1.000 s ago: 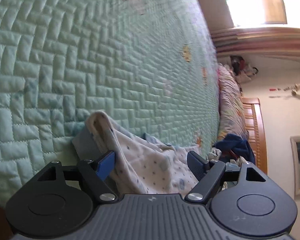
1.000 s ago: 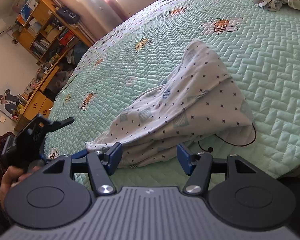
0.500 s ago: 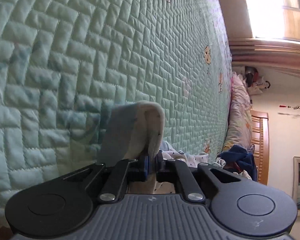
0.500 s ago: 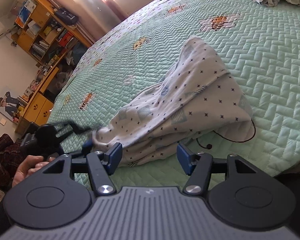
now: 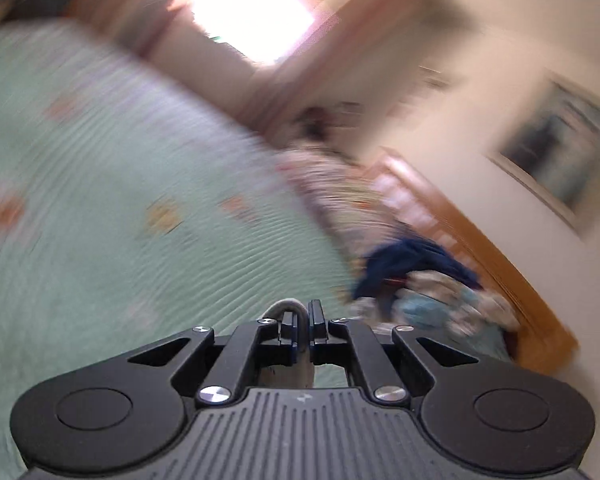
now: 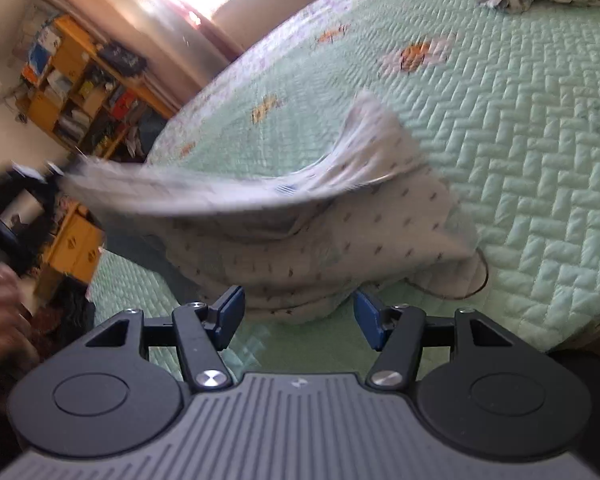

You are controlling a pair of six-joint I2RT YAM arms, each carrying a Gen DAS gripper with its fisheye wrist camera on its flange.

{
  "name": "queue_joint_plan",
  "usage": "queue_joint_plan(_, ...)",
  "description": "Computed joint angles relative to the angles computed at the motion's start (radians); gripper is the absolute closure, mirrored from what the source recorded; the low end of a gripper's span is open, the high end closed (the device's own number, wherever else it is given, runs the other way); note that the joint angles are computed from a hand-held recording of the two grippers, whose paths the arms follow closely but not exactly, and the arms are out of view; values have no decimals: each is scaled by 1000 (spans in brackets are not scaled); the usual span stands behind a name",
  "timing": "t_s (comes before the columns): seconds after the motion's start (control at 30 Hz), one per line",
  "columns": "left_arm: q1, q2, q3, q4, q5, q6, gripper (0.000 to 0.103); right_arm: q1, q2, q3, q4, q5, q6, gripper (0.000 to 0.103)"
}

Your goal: Fold clothes

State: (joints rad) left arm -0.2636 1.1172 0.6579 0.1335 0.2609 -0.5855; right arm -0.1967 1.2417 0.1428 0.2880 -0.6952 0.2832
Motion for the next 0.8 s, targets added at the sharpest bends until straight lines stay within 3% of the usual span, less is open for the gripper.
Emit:
queue_joint_plan(0.13,-33,19,271,-269,54,154,99,-140,-122,-8,-70,-94,-23,41)
queue_joint_plan(0.33,-68,-58,272,-280,57,152,99,-321,-239,-16,-154,-233,-73,41)
queue_joint_plan(0.43,-65,-50,373,-379,77,223,99,-357,-253,15,-190,-284,-134,41)
queue_joint_plan(0.5,-60,-4,503,-467,94,281,99,-365,-258,43,-185,-315,-145,41)
queue_joint_plan(0.63,-88,155,933,-707,101,395,99,-357,-290,78,-66,-342,-32,39)
queue_joint_plan(0.73,-114,268,1267,-926,192,511,99,-368,-290,90,77,-379,84,37)
queue_joint_plan(0.8,-146,284,1376,-1048,230,617,99,-377,-251,96,215,-417,162,33)
